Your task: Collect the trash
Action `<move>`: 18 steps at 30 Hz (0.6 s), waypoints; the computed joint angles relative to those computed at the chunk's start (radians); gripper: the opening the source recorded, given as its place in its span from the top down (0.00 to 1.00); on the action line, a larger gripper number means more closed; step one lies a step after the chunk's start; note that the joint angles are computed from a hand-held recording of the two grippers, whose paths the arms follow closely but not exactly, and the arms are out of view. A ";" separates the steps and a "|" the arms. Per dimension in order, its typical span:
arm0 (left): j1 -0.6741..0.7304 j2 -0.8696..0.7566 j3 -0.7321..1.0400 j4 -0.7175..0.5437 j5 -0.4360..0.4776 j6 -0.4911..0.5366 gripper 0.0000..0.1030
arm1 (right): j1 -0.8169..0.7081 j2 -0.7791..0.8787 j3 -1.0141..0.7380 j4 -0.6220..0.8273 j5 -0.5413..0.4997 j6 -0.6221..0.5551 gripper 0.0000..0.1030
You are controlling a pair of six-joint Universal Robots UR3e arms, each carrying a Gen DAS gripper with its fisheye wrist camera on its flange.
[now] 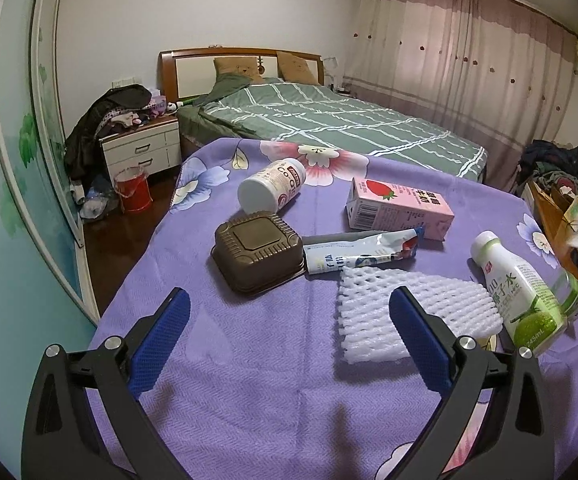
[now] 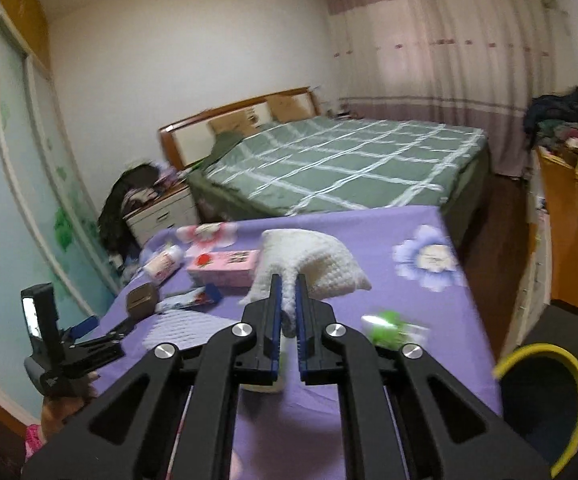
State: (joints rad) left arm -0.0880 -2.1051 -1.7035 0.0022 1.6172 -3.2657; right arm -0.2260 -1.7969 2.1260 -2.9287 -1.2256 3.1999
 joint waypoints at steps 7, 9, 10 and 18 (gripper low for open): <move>-0.008 -0.004 0.002 0.010 0.012 0.014 0.05 | -0.457 -0.374 0.250 0.215 0.091 -0.134 0.94; -0.009 -0.004 0.003 0.012 0.013 0.014 0.05 | -0.607 -0.457 0.295 0.298 0.131 -0.198 0.94; -0.009 -0.005 0.004 0.010 0.012 0.012 0.05 | -0.690 -0.498 0.320 0.345 0.149 -0.237 0.94; -0.014 -0.005 0.009 0.001 0.024 0.009 0.05 | -0.874 -0.380 0.404 0.246 0.100 -0.308 0.77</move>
State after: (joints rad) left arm -0.1019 -2.1102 -1.6943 0.0036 1.6411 -3.2563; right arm -1.0997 -2.1770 2.5301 -2.6827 -1.1255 2.8915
